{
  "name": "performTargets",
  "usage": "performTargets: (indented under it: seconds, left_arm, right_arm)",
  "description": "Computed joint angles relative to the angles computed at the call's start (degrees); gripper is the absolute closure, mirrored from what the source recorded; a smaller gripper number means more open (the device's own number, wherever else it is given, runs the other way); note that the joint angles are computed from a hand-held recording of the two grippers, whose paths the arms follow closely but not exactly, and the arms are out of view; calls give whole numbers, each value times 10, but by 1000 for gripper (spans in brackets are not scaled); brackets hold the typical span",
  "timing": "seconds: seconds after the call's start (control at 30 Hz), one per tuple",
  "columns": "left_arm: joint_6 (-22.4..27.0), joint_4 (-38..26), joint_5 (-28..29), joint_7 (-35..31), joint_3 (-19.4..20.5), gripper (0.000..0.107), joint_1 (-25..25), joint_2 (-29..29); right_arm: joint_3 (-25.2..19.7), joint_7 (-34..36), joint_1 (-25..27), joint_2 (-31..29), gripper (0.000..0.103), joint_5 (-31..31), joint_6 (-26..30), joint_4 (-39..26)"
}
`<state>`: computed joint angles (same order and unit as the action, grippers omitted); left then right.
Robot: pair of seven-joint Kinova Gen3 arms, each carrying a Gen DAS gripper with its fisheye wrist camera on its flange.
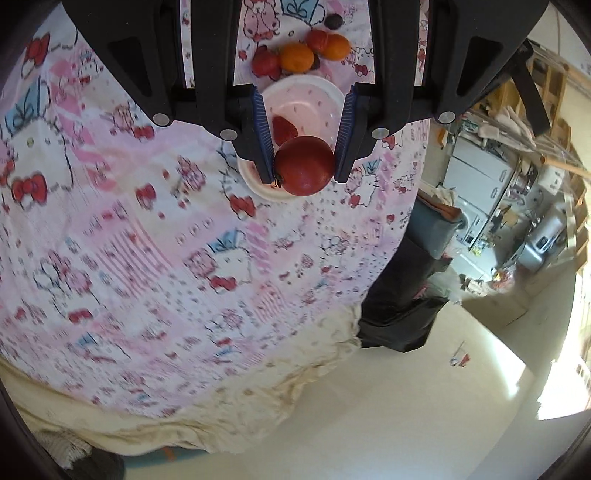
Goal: Organize fruits
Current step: 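Carry strawberry and tomato over the plate and open both tools to release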
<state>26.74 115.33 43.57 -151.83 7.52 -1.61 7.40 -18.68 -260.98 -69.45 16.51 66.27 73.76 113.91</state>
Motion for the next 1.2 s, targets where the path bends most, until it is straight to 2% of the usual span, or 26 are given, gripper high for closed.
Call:
performTargets:
  seconds: [0.5,0.7,0.9,1.1,1.2]
  left_arm:
    - [-45,-52,-109,115,44,82,62,54]
    - [-70,-56,-163,164,59,82,84,81]
    - [-78,-64,-228,221,64,82,107,118]
    - [-73,-77,-291,272,58,82,137,156]
    - [-81,-81,-320,293,53,82,154,172]
  right_arm:
    - [22,84,68,-3,69,30,-99,6]
    - [31,85,98,-6,69,43,-157,25]
    - [43,56,139,-4,69,67,-242,54]
    - [60,121,177,22,69,29,-330,41]
    - [73,171,188,36,69,-8,-370,30]
